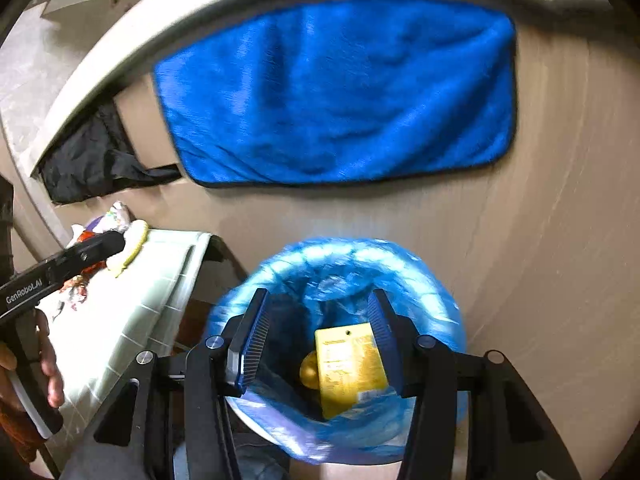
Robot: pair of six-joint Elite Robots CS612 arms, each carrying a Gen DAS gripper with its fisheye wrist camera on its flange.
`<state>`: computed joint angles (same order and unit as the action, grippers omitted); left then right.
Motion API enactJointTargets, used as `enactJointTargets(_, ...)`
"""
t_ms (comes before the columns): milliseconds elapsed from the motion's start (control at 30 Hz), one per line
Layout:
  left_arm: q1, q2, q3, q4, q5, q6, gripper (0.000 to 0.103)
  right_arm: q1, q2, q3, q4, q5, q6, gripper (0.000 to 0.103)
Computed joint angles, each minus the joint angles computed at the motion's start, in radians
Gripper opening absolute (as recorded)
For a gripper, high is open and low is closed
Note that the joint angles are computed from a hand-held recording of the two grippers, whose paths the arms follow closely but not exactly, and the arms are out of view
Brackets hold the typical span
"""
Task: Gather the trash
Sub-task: 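Move both open tools back toward the remaining trash on the table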
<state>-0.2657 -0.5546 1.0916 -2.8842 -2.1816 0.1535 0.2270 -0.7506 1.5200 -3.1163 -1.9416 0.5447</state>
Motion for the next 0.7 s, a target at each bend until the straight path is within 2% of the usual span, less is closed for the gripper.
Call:
enactJointTargets(133,0.050,-0.010,0.021,-0.029,0.083,-0.026,0.042,0.020,0.030,-0.070,-0.016,0.055,-0.034,0.048)
enactJointTargets(300,0.118,0.014,-0.008,-0.068,0.197,-0.065,0.042,0.054,0.105,-0.241,0.040,0.157,-0.100,0.050)
enactJointTargets(367,0.146,0.031,-0.032,-0.085,0.231,-0.084,0.042,0.072,0.146,-0.335,0.107,0.181,-0.128,0.056)
enactJointTargets(500,0.201,0.068,-0.082,-0.090,0.273,-0.125,0.042,0.115,0.247,-0.541,0.279,0.185,-0.226,0.056)
enactJointTargets(600,0.238,0.087,-0.106,-0.081,0.293,-0.135,0.042,0.149,0.339,-0.725,0.437,0.157,-0.307,0.056)
enactJointTargets(700,0.270,0.097,-0.116,-0.066,0.301,-0.126,0.042,0.171,0.437,-0.909,0.538,0.187,-0.352,0.056)
